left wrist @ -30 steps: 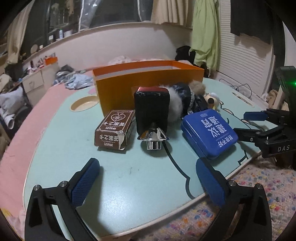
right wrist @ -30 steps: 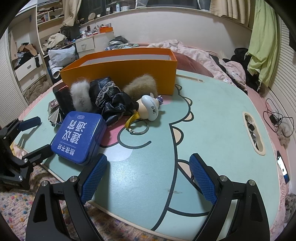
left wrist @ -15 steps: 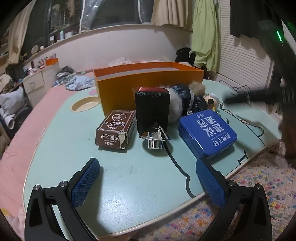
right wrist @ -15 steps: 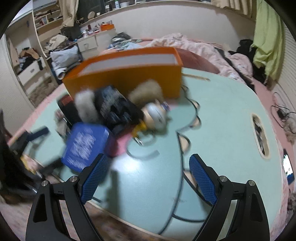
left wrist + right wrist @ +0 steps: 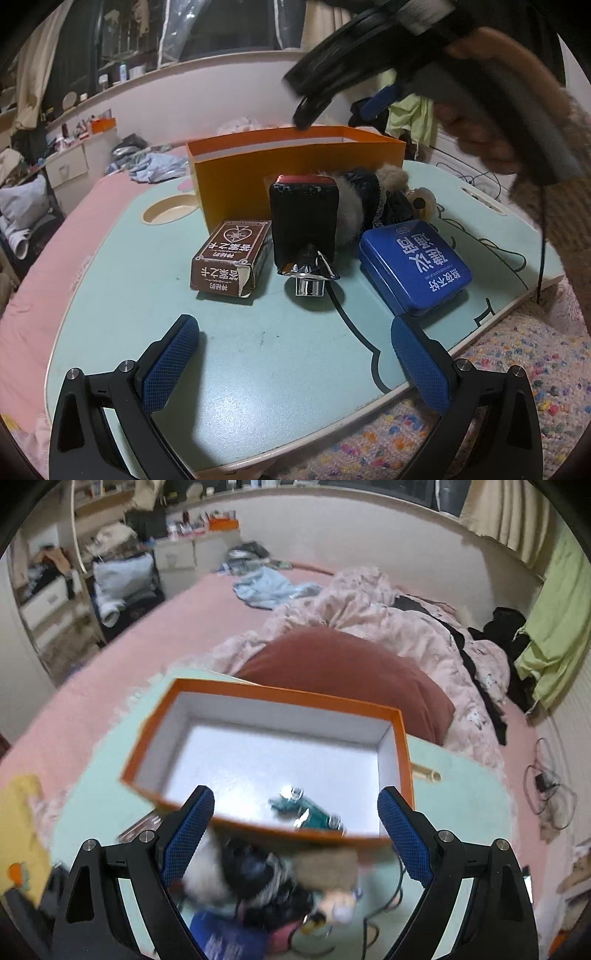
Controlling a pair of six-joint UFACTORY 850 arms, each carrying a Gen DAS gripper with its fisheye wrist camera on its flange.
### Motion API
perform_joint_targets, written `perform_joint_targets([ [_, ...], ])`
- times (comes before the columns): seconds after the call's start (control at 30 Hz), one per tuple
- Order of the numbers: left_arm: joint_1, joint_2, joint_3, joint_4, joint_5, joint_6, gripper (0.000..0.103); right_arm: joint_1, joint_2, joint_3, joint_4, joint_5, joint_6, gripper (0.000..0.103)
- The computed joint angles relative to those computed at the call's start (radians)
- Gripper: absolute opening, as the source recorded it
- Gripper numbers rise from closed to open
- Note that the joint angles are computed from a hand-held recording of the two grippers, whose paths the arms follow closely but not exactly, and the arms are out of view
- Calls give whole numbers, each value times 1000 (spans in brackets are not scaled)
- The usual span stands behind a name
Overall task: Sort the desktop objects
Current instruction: 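Reach into the box and grasp the dark toy car with the right tool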
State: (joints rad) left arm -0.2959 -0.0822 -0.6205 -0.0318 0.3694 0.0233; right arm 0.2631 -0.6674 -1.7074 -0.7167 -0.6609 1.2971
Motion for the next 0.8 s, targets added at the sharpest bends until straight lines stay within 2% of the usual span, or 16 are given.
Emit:
perform_joint_targets([
  [0.13, 1, 2, 6, 7, 9, -5, 103, -14, -76, -88, 107, -42, -109, 90],
  [0.37, 3, 3, 8, 19, 15, -15, 103, -17, -102, -123, 149, -82, -158, 90],
  [0.53, 3, 2, 8, 21, 17, -15, 103, -29, -120, -183, 207, -148, -240, 90],
  [0.8, 4, 4, 9, 26, 17, -19, 103, -96, -252, -412, 529, -313, -528, 90],
])
